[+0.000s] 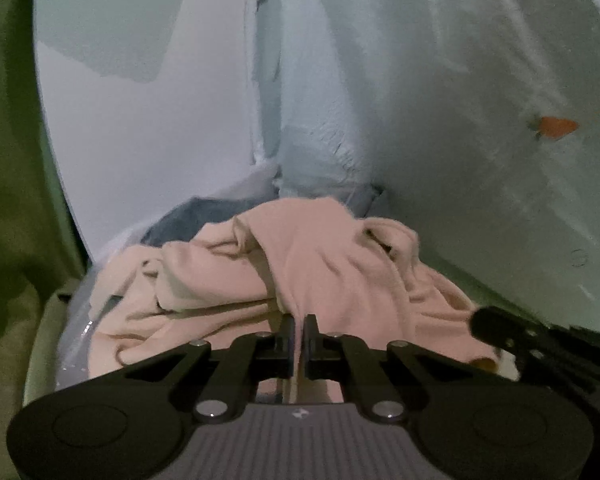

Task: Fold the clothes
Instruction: 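Grasp the beige sweater on the pile with both grippers, then pull the beige sweater off the pile and drop it onto the open table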

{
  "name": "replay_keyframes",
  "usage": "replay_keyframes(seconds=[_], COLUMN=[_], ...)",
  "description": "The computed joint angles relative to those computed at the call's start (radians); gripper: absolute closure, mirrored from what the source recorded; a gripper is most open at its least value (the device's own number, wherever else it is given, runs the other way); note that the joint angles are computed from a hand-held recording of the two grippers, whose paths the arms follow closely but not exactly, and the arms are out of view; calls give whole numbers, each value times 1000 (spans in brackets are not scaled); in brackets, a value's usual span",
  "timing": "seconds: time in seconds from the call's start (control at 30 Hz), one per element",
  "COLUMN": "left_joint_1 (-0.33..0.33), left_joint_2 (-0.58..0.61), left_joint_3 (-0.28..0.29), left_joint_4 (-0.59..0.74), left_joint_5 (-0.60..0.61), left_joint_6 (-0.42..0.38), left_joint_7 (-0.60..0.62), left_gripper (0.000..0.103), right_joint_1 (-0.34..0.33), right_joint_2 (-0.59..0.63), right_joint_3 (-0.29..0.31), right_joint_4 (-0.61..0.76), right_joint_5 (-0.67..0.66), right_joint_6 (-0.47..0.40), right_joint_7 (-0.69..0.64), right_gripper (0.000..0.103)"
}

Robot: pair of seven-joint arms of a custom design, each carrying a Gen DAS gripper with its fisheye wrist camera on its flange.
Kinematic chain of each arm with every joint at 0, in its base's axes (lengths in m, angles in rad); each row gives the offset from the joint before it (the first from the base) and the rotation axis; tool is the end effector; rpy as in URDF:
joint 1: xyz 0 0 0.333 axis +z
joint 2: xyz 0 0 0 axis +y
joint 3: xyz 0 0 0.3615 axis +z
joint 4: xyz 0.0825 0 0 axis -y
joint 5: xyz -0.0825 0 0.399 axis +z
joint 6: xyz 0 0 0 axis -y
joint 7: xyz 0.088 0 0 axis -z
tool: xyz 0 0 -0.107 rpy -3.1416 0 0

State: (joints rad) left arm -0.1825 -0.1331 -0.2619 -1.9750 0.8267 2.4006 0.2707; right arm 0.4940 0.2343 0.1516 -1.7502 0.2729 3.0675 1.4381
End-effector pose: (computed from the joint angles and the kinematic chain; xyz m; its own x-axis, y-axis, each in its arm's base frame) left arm 0.5164 -0.2499 0.6305 0.3332 -0.9401 0.0728 -0.5700 -0.2623 -0.7786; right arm 0.5767 0.3919 0.6064 0.5517 -0.8172 -0.1670 -0.4716 -0.1405 -0.8705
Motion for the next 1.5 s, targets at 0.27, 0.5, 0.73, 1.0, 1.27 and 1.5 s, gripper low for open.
replay_keyframes(seconds=[0.27, 0.5, 0.73, 1.0, 1.27, 1.5], left_joint_1=[-62, -201, -394, -566, -652, -601], left_joint_2=[-36, 54, 238, 409, 386, 327], left_joint_3=[-84, -166, -198, -173, -99, -98], left_joint_4=[27, 141, 325, 452, 423, 356], left_joint_5=[58, 78, 106, 11, -63, -104], left_joint_6=[-87, -228, -327, -337, -438, -472], left_joint_7=[-92, -187, -232, -268, -360, -361], left_gripper=[99, 99, 99, 93, 64, 36], right_joint_1=[19, -76, -287, -638, -716, -631], right_joint_2=[-268, -526, -807, -1019, -1057, -1021], right_joint_3=[-106, -117, -124, -172, -192, -162], right_joint_4=[-329, -584, -817, -960, -986, -974], right_joint_5=[-130, -53, -26, -87, -104, -37], right_joint_6=[134, 112, 25, -236, -328, -290], right_joint_7=[169, 70, -17, -26, -34, 10], right_gripper=[103, 103, 103, 102, 89, 29])
